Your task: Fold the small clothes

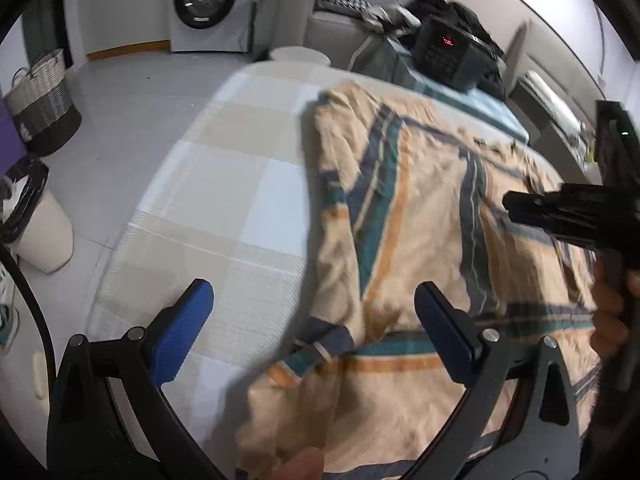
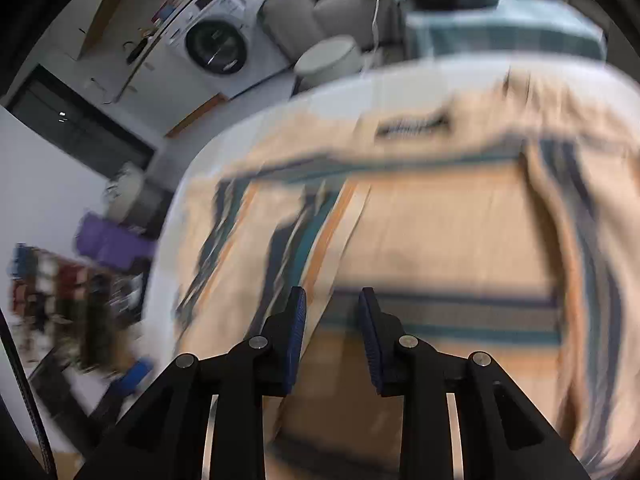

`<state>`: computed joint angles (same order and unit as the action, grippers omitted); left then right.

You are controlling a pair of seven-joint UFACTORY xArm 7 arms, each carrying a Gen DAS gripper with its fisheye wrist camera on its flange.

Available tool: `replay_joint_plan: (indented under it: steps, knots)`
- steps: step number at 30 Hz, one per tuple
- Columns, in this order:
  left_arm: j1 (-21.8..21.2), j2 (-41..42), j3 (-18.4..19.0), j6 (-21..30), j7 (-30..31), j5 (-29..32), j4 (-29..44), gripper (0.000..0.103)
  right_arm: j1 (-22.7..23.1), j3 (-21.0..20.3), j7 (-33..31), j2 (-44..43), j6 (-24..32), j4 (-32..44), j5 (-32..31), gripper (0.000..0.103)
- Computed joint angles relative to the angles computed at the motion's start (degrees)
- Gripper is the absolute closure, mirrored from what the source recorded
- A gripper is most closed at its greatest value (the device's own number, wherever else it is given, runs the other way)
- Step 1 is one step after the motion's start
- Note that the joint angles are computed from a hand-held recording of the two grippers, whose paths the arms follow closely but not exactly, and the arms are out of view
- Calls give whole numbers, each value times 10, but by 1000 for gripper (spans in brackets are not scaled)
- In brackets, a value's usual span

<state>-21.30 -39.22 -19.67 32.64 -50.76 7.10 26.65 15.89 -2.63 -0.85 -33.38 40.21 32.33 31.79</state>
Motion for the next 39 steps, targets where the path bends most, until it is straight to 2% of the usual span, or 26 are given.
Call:
replay_joint_plan:
  steps: [5, 9, 11, 12, 14, 17, 18, 20, 22, 25, 28, 30, 32, 34, 35, 36, 37, 39]
  knots:
    - [0, 22, -5, 22, -5, 1, 11, 3, 42, -11, -33, -50, 57, -33, 45, 75]
    - [-1, 29, -4, 19, -9, 5, 11, 3, 50, 18, -31, -35, 25, -34, 52, 76]
    - [-1, 32, -5, 20, -10, 9, 13, 3, 53, 30, -22, -35, 6, -32, 47, 88]
    - [-1, 33, -5, 22, -10, 11, 14, 3, 54, 36, -21, -43, -5, -33, 39, 99]
    - [-2, 32, -5, 25, -9, 14, 14, 3, 49, 51, -5, -61, -14, -35, 9, 100]
    - [-3, 36, -8, 35, -8, 19, 18, 2, 2, 103, 60, -78, 11, -34, -106, 100]
    - [-2, 38, -9, 37, -9, 22, 20, 2, -5, 106, 72, -70, 18, -32, -123, 100]
    - [-5, 34, -8, 39, -9, 23, 18, 2, 17, 74, 76, -70, 20, -41, -111, 100]
    - [-10, 27, 0, 27, -7, 16, 11, 2, 19, 73, 88, -89, 25, -46, -122, 97]
    - [-17, 11, 12, 3, -4, 0, -4, 2, 24, 49, 77, -181, 46, -84, -132, 87]
    - [-4, -3, -5, -7, -13, 11, -4, 2, -13, 34, 85, -319, 110, -127, -166, 82]
    - [-4, -8, -9, -15, -13, 13, -2, 2, -54, 13, 82, -424, 188, -140, -203, 75]
    - [-5, -7, -13, -18, -13, 14, 5, 2, -106, -31, 59, -524, 277, -136, -249, 62]
    - [-7, -5, -18, -13, -9, 16, 18, 2, -158, -66, 37, -593, 348, -120, -285, 40]
    - [-9, -7, -23, -14, -10, 18, 25, 2, -181, -80, 25, -618, 373, -110, -302, 35]
    - [-13, -9, -25, -16, -9, 17, 29, 2, -208, -104, 8, -645, 410, -92, -330, 25]
    - [-23, -14, -26, -19, -9, 11, 32, 2, -227, -122, -7, -660, 437, -77, -351, 21]
    - [-42, -23, -26, -22, -9, -3, 35, 2, -264, -166, -39, -686, 494, -43, -401, 20]
